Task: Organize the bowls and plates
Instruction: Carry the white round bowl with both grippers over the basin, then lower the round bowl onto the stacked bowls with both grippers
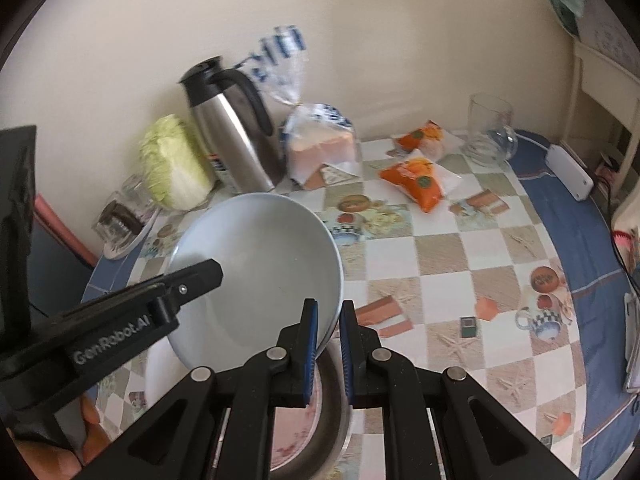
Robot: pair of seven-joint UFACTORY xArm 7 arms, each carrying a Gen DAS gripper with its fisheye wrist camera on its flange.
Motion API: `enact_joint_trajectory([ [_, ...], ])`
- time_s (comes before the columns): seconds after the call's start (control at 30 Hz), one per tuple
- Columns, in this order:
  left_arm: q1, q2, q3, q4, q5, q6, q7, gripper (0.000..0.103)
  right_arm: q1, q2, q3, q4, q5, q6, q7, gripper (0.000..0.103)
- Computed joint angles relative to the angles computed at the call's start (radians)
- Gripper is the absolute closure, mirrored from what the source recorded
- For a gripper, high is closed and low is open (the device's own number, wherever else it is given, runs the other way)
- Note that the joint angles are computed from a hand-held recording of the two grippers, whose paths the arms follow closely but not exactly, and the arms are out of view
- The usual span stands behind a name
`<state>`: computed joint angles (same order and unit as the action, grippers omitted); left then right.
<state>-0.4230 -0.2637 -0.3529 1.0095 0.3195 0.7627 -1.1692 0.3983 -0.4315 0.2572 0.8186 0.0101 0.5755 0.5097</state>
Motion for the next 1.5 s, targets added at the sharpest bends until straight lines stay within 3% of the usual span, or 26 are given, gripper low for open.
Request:
enact_joint_trajectory([
  [0.4, 0.042, -0.180, -0.025, -0.129, -0.014, 0.006, -0.043, 0.080, 0.025, 0.036, 0.065, 0.059, -0.074, 0.020, 0.049, 0.089],
  [0.87, 0.070, -0.363, -0.050, -0.272, -0.095, -0.006, -0.056, 0.080, 0.093, 0.070, 0.076, 0.085, -0.082, 0.037, 0.024, 0.089],
  [1.5, 0.038, -0.361, -0.048, -0.334, -0.184, -0.056, -0.011, 0.080, 0.101, 0.060, 0.083, 0.061, -0.101, 0.087, 0.023, 0.088],
])
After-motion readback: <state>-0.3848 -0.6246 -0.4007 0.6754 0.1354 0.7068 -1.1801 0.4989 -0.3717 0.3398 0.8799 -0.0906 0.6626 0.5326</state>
